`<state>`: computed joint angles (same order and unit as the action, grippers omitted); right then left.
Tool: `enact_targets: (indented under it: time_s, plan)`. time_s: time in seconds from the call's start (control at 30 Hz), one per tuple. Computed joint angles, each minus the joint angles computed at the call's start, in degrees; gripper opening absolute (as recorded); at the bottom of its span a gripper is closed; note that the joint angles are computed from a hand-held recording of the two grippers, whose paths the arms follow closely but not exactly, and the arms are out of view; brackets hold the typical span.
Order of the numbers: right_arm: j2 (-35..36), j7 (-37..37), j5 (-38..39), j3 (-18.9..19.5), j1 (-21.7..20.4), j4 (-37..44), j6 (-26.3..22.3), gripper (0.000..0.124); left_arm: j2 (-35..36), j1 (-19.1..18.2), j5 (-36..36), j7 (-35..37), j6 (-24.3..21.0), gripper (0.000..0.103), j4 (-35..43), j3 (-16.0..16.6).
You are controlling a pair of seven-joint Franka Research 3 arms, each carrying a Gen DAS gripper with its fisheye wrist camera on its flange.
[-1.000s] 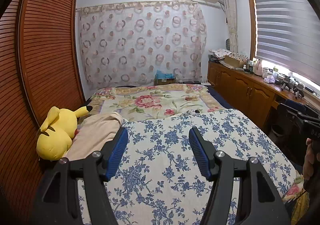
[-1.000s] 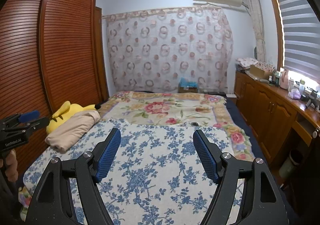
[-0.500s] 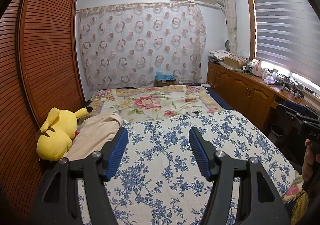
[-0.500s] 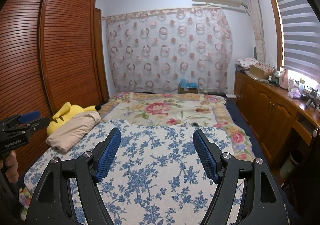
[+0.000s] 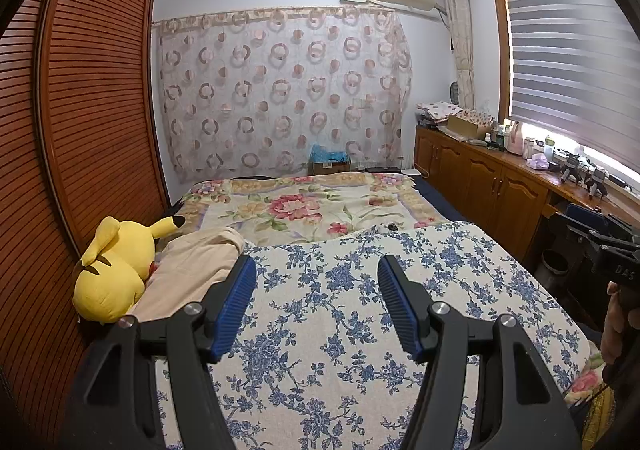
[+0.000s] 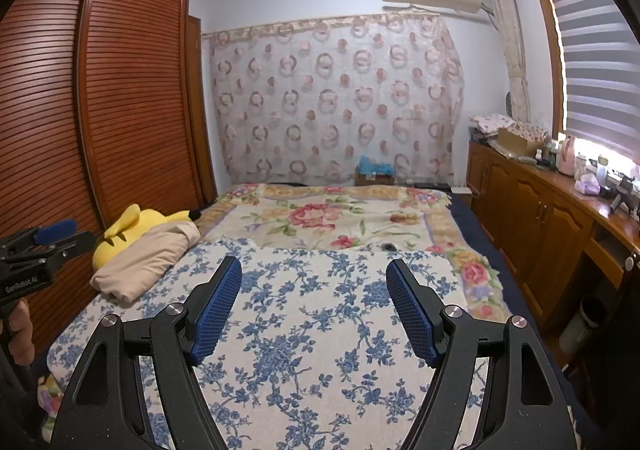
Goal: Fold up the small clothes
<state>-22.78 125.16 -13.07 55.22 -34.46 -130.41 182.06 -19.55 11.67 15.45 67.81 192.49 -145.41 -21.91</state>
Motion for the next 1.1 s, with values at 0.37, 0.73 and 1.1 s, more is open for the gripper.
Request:
enact_targets:
  time_s: [0.37,0.73,1.1]
  plan:
    - [0.0,-0.01,-0.01,-0.2,0.14,-0.13,0.11,0.077,-0.25,0.15,-0.07,-0.16,-0.12,0.063,-0.05,-0.3]
    - [-0.09,-0.17,0.28,-0.02,-0.04,-0.22,0.27,0.077,-0.19,0.22,-0.16,-0.08,0.06,0.063,-0.13,-0.36]
    - [-0.15,-0.36,0.6,0.14,-0.21,-0.32,0.43,0.077,-0.39,0.3,-0.02,-0.29,-0.19,0.063,-0.04,-0.52]
